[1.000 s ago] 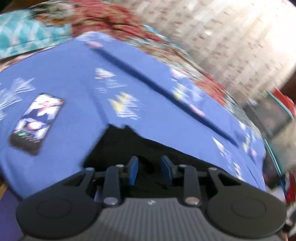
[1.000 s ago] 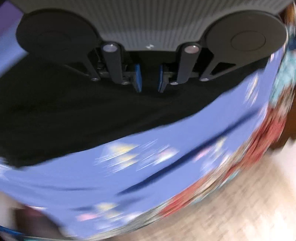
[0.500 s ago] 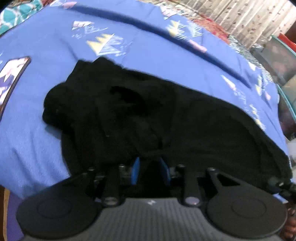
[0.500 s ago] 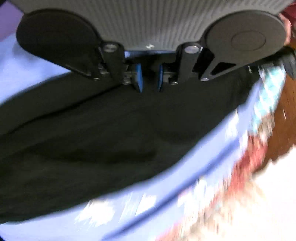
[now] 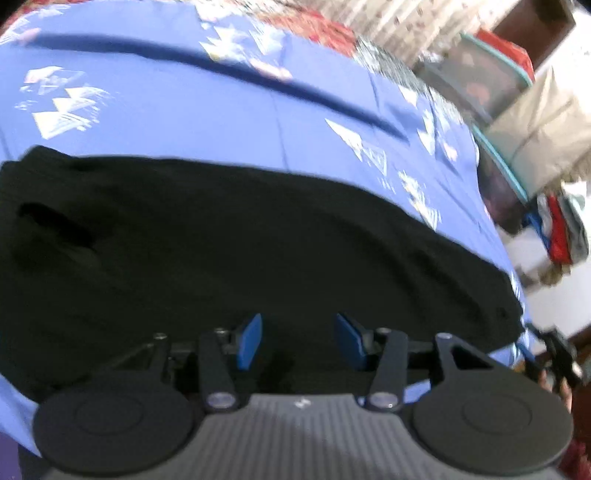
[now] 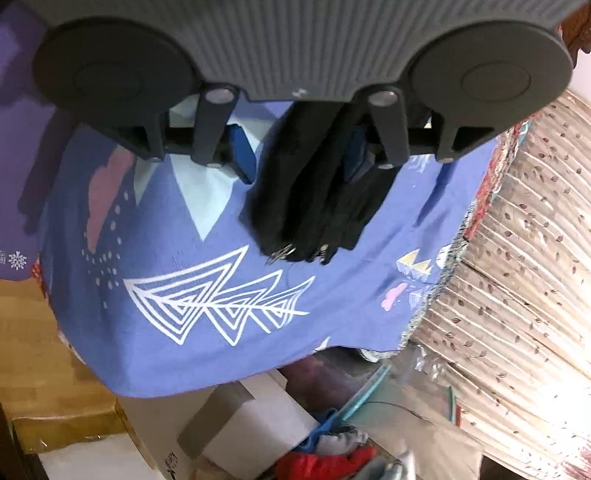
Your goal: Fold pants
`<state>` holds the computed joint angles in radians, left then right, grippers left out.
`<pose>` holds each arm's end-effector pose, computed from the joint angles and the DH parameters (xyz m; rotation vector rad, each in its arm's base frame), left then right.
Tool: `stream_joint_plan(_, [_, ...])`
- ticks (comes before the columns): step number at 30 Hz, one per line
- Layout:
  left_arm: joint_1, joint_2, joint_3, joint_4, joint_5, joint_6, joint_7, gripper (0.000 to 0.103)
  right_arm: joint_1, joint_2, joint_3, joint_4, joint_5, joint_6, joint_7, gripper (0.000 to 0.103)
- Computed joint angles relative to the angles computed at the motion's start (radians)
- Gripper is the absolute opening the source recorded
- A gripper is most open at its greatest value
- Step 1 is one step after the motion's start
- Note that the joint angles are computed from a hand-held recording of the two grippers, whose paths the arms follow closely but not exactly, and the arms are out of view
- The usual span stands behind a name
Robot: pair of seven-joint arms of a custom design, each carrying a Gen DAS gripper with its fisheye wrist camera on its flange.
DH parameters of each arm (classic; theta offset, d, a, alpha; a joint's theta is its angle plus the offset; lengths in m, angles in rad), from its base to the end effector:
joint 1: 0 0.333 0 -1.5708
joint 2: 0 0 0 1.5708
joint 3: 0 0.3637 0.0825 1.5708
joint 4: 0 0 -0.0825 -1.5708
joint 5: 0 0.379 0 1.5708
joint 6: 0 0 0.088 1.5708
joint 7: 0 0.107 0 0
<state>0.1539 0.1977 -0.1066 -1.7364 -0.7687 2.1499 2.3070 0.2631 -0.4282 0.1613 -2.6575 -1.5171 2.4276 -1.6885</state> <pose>0.6491 0.0076 0.5423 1.6765 -2.3178 1.0885 0.3508 0.1568 0.4446 -0.1515 2.0972 -0.6624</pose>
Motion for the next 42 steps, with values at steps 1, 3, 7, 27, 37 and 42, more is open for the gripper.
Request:
stream_joint_plan(1, [-0.008,-0.004,-0.003,-0.007,0.016,0.004,-0.002,0.045,-0.006,0.0,-0.012,0.0,-0.018,0.016,0.009,0.057])
stream_joint_plan(3, [-0.015,-0.011,-0.004,-0.019,0.032,0.005,-0.003,0.045,-0.019,0.018,-0.031,0.012,-0.088,0.042,0.047,0.057])
stream_joint_plan(7, [-0.024,-0.017,-0.001,-0.028,0.05,0.02,-0.017,0.045,-0.028,0.034,-0.057,0.02,-0.097,0.059,0.001,0.057])
stream_joint_plan(27, [0.007,-0.017,0.005,-0.049,-0.06,0.036,0.031,0.042,0.153,0.509,0.029,0.593,0.275,0.121,-1.554,0.011])
stream_joint_plan(37, [-0.07,0.162,-0.093,0.231,-0.066,-0.188,-0.025,0.064,0.271,0.486,-0.026,0.553,0.148,0.012,-1.394,0.01])
stream_joint_plan(42, [-0.116,0.3,-0.128,0.392,-0.039,-0.277,-0.261,0.096,0.25,0.414,0.002,0.488,0.021,-0.002,-1.126,0.01])
